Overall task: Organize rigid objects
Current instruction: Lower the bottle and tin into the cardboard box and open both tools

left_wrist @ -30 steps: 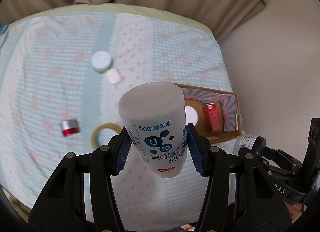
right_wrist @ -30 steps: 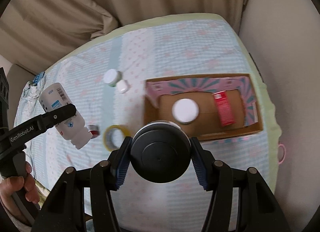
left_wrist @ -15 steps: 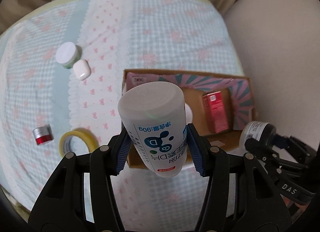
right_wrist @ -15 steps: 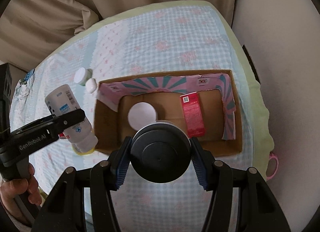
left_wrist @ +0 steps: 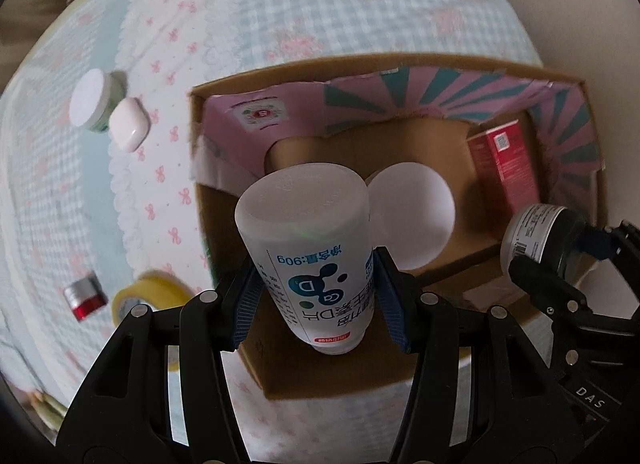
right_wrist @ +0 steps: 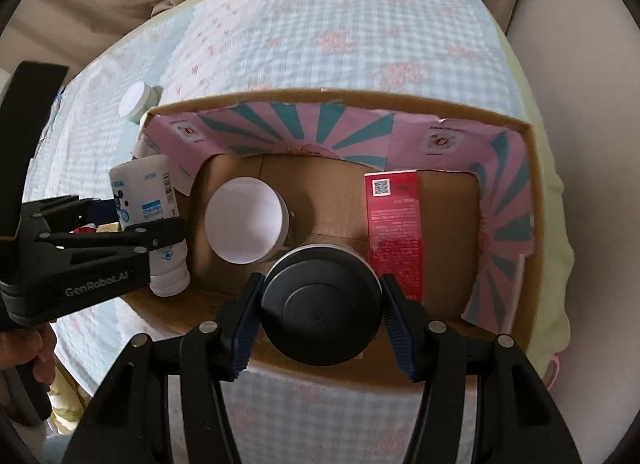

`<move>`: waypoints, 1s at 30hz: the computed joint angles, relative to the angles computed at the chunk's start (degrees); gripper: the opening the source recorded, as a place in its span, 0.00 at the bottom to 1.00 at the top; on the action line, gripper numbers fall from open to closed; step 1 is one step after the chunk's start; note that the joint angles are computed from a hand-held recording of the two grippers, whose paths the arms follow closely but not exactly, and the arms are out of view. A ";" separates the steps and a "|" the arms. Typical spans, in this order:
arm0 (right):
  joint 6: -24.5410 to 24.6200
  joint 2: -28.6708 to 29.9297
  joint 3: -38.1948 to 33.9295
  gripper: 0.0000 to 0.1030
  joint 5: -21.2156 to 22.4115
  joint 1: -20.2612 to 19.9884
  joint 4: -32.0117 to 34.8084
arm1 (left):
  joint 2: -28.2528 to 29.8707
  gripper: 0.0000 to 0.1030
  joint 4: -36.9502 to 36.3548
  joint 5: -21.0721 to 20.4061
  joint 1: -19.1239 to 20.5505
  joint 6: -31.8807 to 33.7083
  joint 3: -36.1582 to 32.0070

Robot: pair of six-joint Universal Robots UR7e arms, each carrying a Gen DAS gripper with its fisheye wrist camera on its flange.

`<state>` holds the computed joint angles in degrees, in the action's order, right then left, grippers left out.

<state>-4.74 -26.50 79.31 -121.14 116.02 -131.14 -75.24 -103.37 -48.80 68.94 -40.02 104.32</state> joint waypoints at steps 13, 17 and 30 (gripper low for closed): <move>-9.21 1.61 0.30 0.52 -1.33 -0.32 -1.88 | 1.87 0.53 -0.21 2.89 -0.42 10.18 -2.63; -8.17 1.72 0.16 0.98 -1.98 -0.58 -1.52 | -1.45 1.00 -3.27 2.72 -0.61 9.46 -0.73; -9.12 -0.92 4.20 1.00 -1.31 -0.16 -9.13 | -5.40 1.00 -4.91 0.02 -0.68 6.98 2.20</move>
